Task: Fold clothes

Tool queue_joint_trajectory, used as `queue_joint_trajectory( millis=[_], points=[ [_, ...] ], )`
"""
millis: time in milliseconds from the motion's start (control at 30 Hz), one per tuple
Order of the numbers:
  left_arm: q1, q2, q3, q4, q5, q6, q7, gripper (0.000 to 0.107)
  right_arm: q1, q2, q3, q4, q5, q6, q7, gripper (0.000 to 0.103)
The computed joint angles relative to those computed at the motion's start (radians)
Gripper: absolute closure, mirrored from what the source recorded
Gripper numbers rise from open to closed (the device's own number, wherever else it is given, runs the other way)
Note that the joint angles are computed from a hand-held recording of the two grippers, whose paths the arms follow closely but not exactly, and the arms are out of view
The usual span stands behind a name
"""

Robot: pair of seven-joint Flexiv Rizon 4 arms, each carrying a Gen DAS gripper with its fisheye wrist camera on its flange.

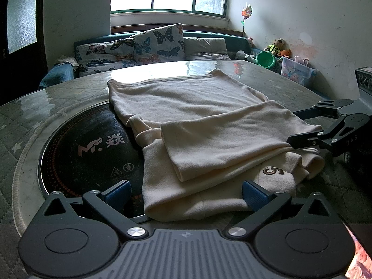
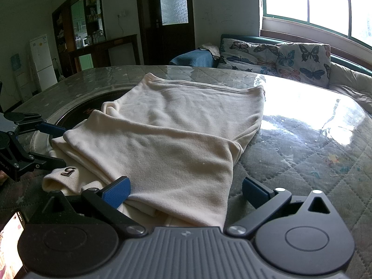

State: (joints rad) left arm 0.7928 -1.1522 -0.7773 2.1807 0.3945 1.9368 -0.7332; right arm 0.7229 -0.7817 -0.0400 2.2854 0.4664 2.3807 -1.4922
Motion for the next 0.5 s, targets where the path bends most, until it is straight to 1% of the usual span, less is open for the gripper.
queue_joint_trajectory(
  millis=[500],
  points=[
    [-0.001,0.0,0.001,-0.001,0.001,0.0,-0.001,0.004,-0.003,0.004,0.0,-0.001,-0.002,-0.008,0.0,0.0]
  ],
)
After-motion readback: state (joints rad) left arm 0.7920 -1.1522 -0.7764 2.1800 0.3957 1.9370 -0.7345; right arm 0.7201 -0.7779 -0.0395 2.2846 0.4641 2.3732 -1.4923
